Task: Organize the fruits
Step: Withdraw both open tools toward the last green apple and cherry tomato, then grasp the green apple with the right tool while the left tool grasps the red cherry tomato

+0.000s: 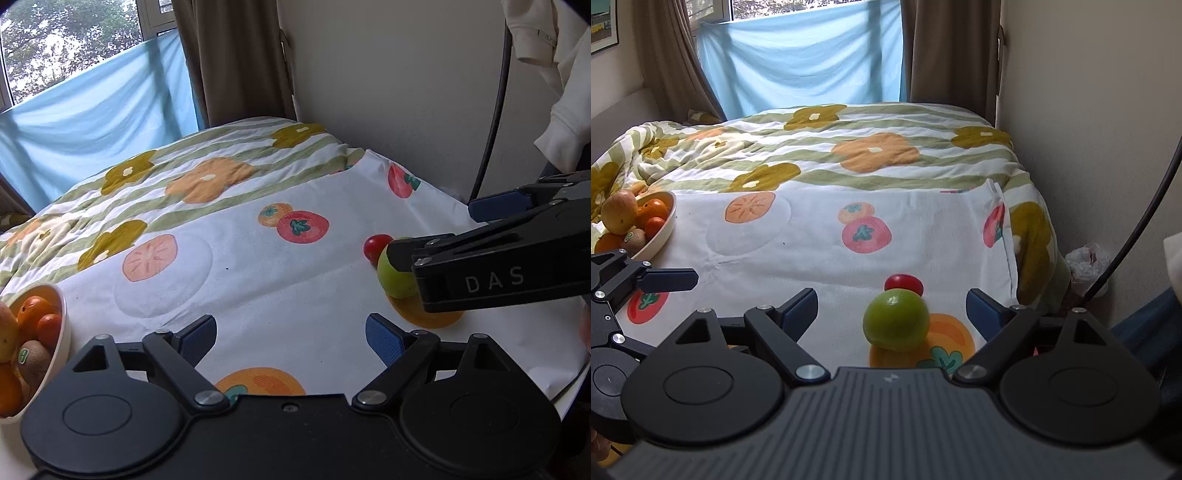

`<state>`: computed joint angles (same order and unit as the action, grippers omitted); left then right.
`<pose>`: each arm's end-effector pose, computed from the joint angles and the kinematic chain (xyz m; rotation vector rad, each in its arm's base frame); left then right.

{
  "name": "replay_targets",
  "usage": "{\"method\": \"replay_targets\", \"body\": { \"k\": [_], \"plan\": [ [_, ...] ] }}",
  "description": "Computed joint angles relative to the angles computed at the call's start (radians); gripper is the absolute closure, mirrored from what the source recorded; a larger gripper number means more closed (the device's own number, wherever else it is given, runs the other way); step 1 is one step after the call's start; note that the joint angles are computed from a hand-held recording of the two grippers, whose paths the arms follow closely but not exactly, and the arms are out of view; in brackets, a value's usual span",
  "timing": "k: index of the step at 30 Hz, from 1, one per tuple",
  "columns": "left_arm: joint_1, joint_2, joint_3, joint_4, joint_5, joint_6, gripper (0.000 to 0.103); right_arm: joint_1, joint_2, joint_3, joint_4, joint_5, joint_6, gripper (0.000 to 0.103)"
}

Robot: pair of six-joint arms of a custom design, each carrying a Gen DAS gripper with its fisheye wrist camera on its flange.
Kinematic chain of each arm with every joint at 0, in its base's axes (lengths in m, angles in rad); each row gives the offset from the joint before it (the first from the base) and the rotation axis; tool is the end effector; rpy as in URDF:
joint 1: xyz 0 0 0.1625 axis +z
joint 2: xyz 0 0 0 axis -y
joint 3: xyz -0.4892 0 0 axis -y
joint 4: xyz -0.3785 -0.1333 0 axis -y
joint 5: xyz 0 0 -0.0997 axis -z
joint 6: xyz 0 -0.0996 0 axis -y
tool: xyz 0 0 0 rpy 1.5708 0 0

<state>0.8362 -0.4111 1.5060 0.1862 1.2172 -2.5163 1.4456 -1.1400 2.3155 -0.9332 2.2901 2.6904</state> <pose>-0.2461 -0.5228 -0.0965 1.6878 2.2024 -0.4311 0.0173 -0.4042 0.1429 -0.2358 -1.9026 1.1840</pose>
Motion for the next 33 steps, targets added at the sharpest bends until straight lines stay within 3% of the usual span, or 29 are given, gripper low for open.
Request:
{"method": "replay_targets", "body": {
  "k": [7,11,16,19,25,33],
  "plan": [
    [0.017,0.076,-0.08,0.021,0.006,0.065,0.012,-0.089,0.033,-0.036,0.055,-0.071,0.078,0.004],
    [0.026,0.097,-0.116,0.044,0.012,0.086,0.012,-0.115,0.037,-0.054,0.093,-0.104,0.111,0.017],
    [0.029,0.113,-0.145,0.069,0.018,0.104,0.012,-0.129,0.043,-0.072,0.132,-0.106,0.146,0.019],
    [0.029,0.124,-0.161,0.081,0.023,0.118,0.012,-0.137,0.037,-0.07,0.147,-0.126,0.149,0.034],
    [0.033,0.143,-0.191,0.106,0.051,0.156,0.012,-0.131,0.027,-0.057,0.134,-0.108,0.15,0.034],
    [0.035,0.176,-0.237,0.124,0.134,0.295,0.013,-0.119,-0.016,0.01,0.101,-0.082,0.224,0.034]
  ]
}}
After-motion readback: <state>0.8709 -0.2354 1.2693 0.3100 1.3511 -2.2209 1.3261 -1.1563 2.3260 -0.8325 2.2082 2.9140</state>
